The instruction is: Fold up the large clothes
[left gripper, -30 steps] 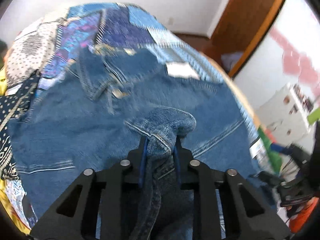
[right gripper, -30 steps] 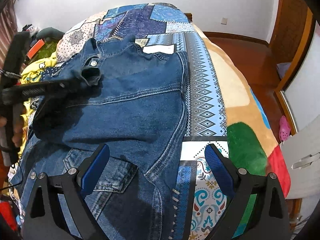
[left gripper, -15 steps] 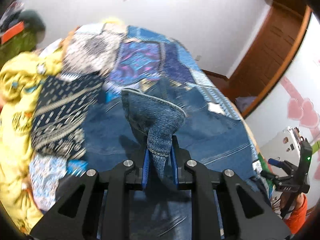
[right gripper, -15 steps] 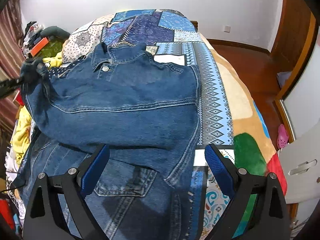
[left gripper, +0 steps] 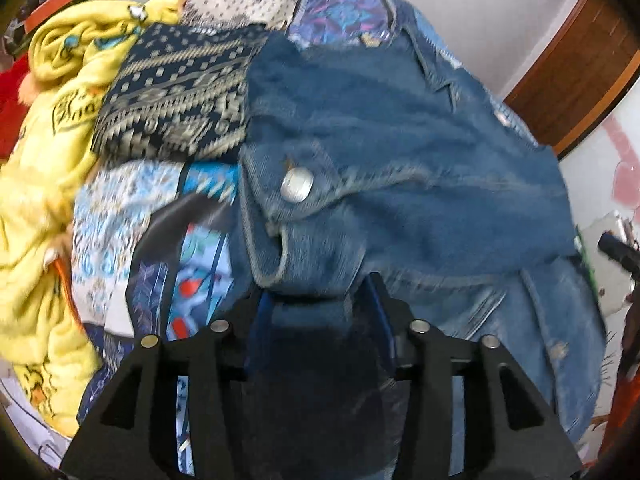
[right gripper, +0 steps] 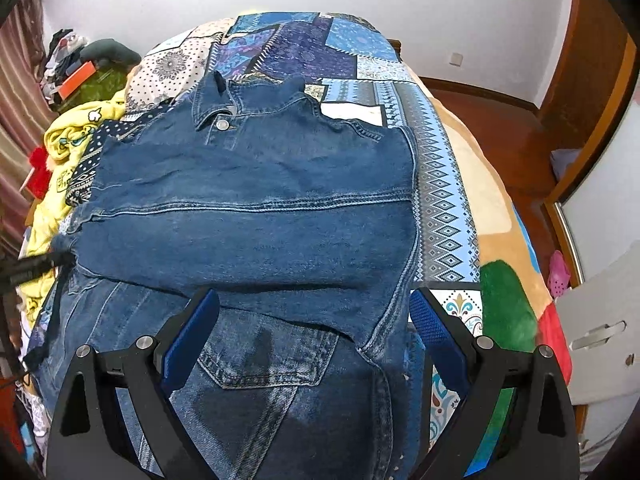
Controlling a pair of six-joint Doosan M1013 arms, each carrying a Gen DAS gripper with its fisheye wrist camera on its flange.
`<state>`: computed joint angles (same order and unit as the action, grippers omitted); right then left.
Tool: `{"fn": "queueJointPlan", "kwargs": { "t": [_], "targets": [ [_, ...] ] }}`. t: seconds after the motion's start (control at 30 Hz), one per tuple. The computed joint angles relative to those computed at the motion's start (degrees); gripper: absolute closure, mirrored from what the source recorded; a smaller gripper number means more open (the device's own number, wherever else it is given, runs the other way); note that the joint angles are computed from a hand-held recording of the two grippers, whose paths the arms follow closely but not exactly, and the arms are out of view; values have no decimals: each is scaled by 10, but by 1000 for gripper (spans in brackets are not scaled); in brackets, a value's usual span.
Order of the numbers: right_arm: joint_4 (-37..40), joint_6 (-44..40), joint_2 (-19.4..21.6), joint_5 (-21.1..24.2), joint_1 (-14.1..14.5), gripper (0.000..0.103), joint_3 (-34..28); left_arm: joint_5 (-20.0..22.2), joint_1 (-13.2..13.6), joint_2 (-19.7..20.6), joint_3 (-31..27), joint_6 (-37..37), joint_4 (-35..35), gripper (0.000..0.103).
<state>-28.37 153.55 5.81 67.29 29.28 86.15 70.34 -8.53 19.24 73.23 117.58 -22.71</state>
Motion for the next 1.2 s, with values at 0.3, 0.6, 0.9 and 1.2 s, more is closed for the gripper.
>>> {"fn": "queueJointPlan", "kwargs": {
  "t": [0.3,0.6,0.9,1.2],
  "targets": [
    [0,31,-7,-8,-13,8,10,13,15,0,-22,1,19,47],
    [-7,27,-17,-30,-49,8,14,3,9,54,-131,-18,2,40],
    [68,-36,-1,-86,-126,13,20,58,-12,153,-255,-86,16,40],
    [143,-70,10,-140,-166,75,30,109,-17,232,-354,-154,-15,59]
  ]
}}
